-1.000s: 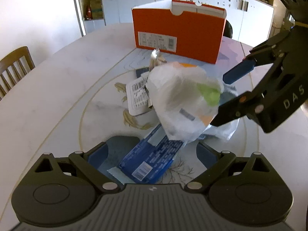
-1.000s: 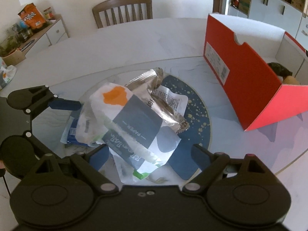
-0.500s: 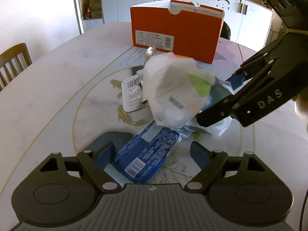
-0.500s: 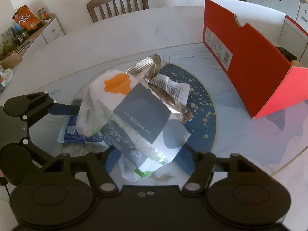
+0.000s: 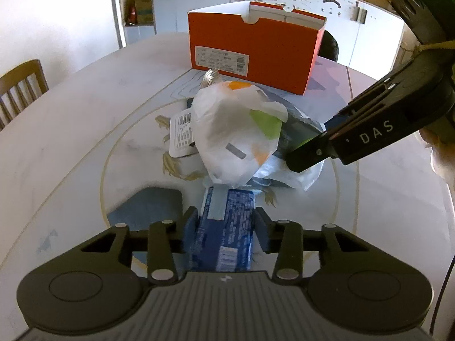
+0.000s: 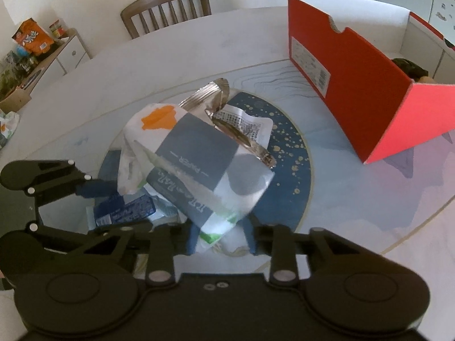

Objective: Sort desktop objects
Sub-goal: 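Grasp the blue packet with the left tool while the right tool grasps the white plastic bag, then lift and carry the blue packet and white plastic bag toward the red shoebox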

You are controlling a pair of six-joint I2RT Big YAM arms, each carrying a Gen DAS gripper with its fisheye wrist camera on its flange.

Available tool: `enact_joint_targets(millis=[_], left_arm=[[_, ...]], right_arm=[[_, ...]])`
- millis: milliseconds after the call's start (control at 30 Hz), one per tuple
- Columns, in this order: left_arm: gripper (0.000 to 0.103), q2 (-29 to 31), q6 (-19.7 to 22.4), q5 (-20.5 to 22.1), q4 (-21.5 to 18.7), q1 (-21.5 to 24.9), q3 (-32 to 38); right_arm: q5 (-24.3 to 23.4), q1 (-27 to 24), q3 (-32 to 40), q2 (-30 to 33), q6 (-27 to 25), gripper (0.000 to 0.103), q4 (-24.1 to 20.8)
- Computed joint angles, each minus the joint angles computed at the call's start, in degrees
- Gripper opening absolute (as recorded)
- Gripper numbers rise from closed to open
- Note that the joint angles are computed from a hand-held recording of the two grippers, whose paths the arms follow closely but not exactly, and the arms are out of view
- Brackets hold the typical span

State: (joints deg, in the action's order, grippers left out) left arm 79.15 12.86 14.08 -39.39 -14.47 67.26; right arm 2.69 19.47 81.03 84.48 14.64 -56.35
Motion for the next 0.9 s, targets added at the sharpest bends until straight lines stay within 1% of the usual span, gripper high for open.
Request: enact_joint_targets(millis=[233,433,600,900], left_arm=[[0.036,-1.49,-4.06,-0.8,-0.58,-0.55,-1.04],[0.035,-2.64,-7.31,-1.2,-0.72,-0.84,-1.9],[0.035,-4.06,-8.9,-1.98,-0.29,-1.3,-3.0],[0.035,-5.49,-11.28,-2.02,-1.56,-2.05,-2.15]], right_arm=[[-0.89,-0.29,-0.71,-1.18,1.24,0.026,-0.04],[0.05,-0.31,-0.8,-2.25,2.43,0.026,-0.87],[0.9,-0.41,-1.51,-3.76,2.97,0.026,-2.09],[2.21,-0.3,-2.59,-6.68,3.83,0.026,-3.66]])
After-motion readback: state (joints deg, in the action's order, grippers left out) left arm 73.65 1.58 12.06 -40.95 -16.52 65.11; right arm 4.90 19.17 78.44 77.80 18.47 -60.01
